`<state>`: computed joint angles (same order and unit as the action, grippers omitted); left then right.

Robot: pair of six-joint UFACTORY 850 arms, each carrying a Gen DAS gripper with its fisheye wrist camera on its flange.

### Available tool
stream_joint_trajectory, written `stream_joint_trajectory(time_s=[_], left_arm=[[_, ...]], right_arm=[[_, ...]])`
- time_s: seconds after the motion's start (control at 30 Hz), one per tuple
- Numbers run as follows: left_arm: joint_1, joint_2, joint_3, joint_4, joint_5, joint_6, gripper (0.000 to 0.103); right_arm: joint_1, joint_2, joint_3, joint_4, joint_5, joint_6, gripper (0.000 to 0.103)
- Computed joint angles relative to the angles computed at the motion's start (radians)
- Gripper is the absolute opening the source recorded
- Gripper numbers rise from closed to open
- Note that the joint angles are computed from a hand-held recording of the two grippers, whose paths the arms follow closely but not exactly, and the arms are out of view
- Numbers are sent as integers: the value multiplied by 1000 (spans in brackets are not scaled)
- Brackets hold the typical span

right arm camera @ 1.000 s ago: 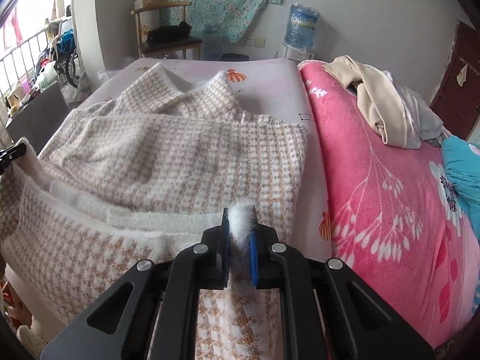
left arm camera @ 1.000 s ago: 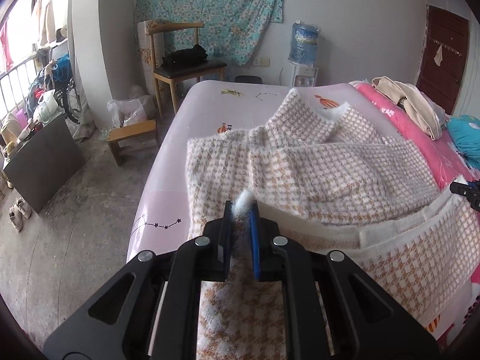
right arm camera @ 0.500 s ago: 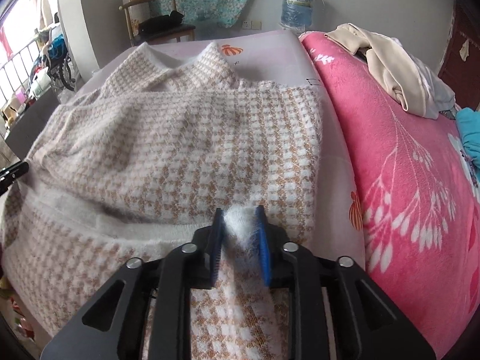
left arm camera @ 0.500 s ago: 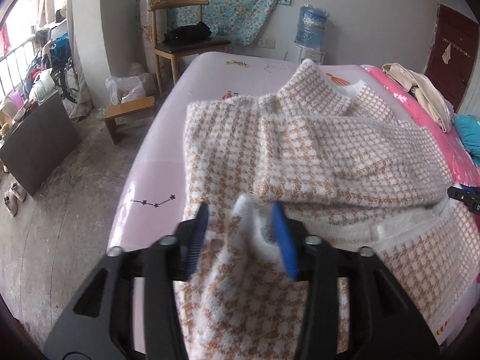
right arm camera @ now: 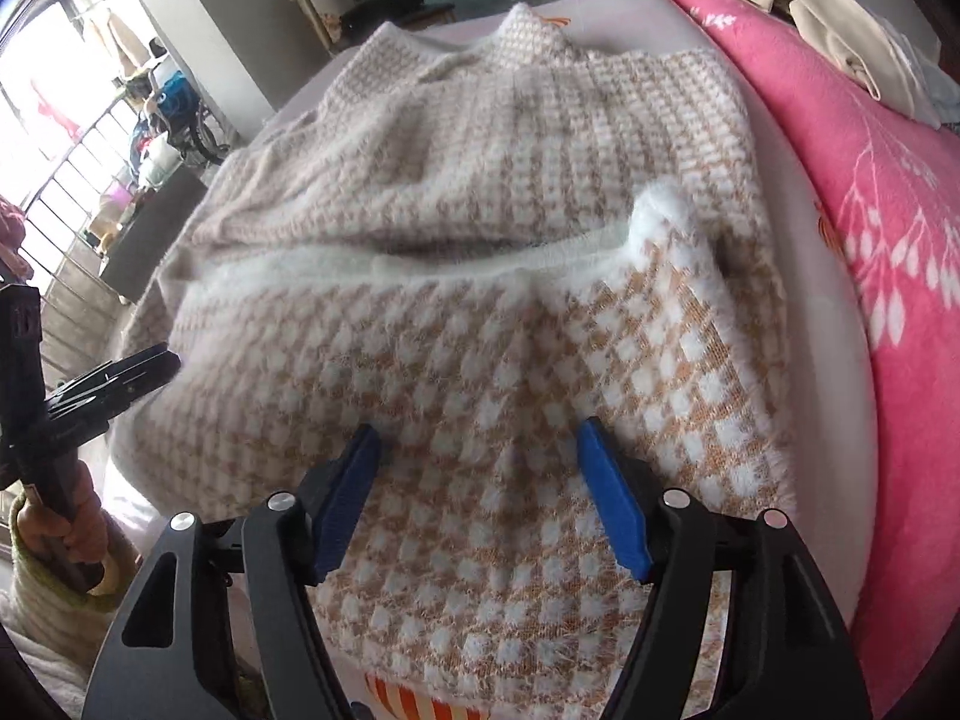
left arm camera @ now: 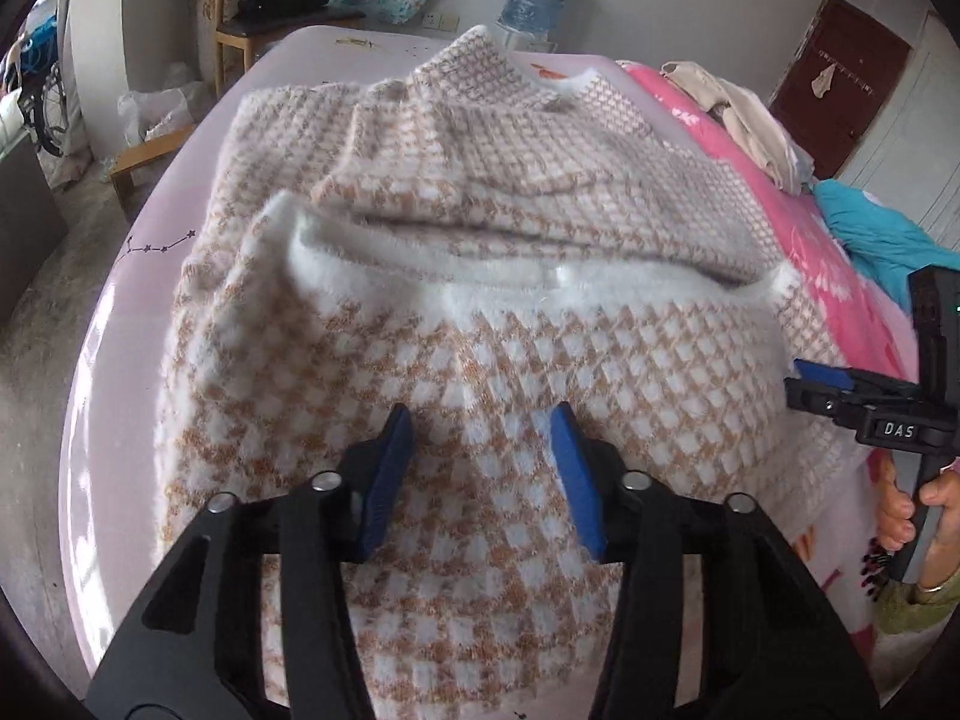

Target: Fold large clothes

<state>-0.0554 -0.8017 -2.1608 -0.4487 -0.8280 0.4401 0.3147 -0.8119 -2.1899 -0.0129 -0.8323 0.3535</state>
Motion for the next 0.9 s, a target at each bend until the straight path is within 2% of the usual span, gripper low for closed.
stream_joint_trajectory(time_s=[0.03,0.07,0.1,0.13,0.17,0.23,0.33,0.4,0.53,0.57,0.6,0.63,0.7,0.8,0.83,0.9], left_arm=[[-10,30,53,27,62,9,30],[-16,42,73,27,82,36,19],[-21,53,91,30,103,43,15],[-25,60,101,38,121,43,4],[-28,63,102,42,129,51,3],[-29,76,111,51,164,43,3],[-11,87,98,-15,199,66,2],[-3,68,57,-33,183,64,3],[-9,-12,-32,38,134,-9,4],[-12,-34,-50,54,116,-24,7],[-12,-44,-53,55,109,-23,9],[-8,-24,-13,15,141,11,9],[6,-26,-25,-35,103,34,13],[45,12,23,-173,110,116,23],[57,25,39,-202,121,139,24],[74,25,31,-182,122,124,25]], right_arm=[[11,-15,-30,-56,-31,11,37],[19,-13,-27,-71,-25,18,18],[21,-18,-37,-59,-32,13,10],[28,-25,-50,-88,-43,21,7],[35,-29,-61,-113,-48,25,5],[44,-28,-73,-162,-39,57,4],[48,-9,-75,-232,-1,110,4],[43,-15,-93,-242,10,126,4],[27,-88,-160,-188,-17,114,4],[21,-111,-174,-156,-24,97,4],[20,-102,-145,-165,10,111,4],[23,-103,-148,-179,12,111,4],[23,-107,-163,-174,-3,94,5],[19,-57,-96,-179,28,95,18],[18,-24,-51,-197,57,110,26],[12,29,24,-217,109,134,32]])
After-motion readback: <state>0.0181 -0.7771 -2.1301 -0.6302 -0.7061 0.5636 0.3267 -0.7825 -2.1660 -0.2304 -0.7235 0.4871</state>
